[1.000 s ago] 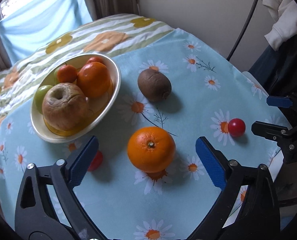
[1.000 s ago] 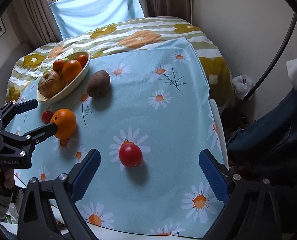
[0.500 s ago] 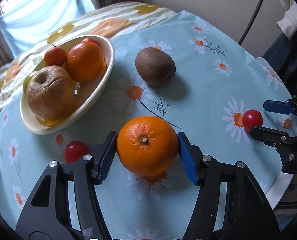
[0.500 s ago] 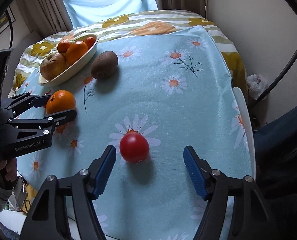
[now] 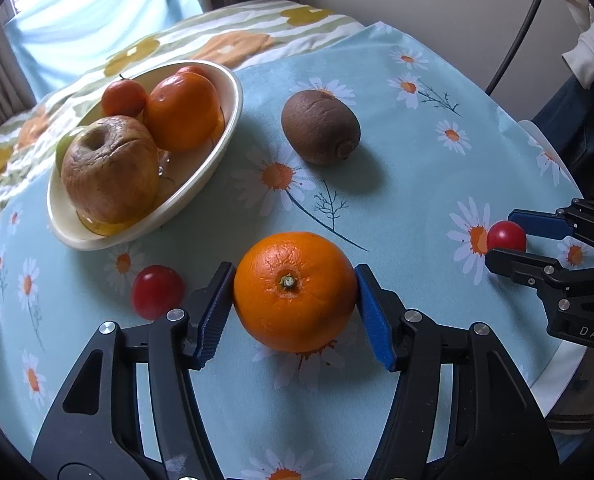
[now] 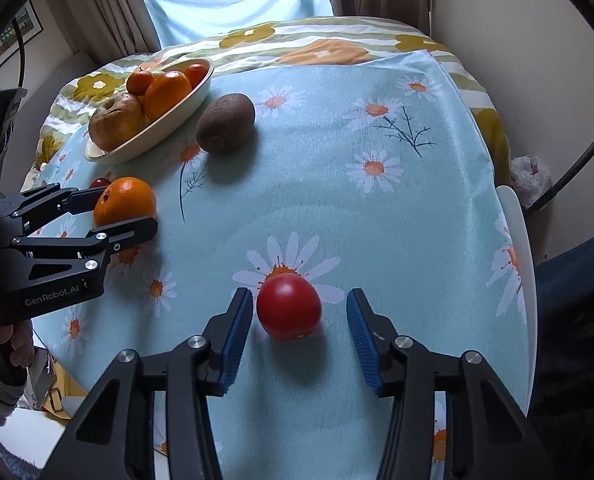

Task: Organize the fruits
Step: 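Close the left gripper on the large orange while the right grasps a red tomato, then carry the orange into the bowl and open left while right carries the tomato over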

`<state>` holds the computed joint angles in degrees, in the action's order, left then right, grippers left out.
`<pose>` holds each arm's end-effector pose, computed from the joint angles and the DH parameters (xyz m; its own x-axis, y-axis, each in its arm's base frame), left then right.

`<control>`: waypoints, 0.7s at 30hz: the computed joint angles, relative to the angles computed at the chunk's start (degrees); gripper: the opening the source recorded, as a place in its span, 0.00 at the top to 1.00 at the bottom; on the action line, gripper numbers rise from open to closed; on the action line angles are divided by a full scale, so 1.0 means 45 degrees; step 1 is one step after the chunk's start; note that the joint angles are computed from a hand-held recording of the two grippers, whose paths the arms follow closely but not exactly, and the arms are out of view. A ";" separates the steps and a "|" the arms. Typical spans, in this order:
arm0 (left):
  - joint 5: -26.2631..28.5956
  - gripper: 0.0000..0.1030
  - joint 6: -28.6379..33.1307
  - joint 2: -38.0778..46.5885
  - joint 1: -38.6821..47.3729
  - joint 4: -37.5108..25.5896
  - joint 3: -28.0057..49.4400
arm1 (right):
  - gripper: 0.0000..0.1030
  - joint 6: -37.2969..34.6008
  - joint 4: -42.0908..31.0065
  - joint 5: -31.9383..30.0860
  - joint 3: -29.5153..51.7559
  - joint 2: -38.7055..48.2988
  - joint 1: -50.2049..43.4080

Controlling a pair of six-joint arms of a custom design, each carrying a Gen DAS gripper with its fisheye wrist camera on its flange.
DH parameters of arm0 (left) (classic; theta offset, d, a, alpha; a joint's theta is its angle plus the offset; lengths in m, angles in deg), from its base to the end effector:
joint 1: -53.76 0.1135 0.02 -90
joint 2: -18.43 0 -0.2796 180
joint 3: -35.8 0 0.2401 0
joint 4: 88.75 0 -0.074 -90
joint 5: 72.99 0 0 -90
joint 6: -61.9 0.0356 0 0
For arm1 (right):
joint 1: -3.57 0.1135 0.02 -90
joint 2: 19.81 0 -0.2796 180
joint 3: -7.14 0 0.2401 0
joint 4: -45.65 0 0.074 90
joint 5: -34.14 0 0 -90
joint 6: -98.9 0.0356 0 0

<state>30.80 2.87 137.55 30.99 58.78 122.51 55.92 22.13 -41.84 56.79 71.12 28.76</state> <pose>0.3700 -0.1645 0.1308 -0.4744 0.7411 -0.4751 0.8319 0.5539 0.0334 0.2310 0.0991 0.1365 -0.7920 0.4119 -0.4506 0.3811 0.9102 0.1621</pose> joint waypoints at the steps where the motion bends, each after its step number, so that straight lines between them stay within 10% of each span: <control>1: 0.0001 0.37 -0.0023 -0.0026 0.0023 0.0008 -0.0039 | 0.59 -0.0061 0.0029 -0.0035 -0.0003 0.0008 -0.0025; 21: 0.0422 0.38 -0.1602 -0.2311 0.1209 -0.1094 -0.0170 | 0.72 -0.2196 -0.1377 -0.0639 0.1704 -0.0874 -0.0440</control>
<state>32.70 -4.34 127.15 36.43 53.86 121.75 46.04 15.94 -44.71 64.46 67.19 26.78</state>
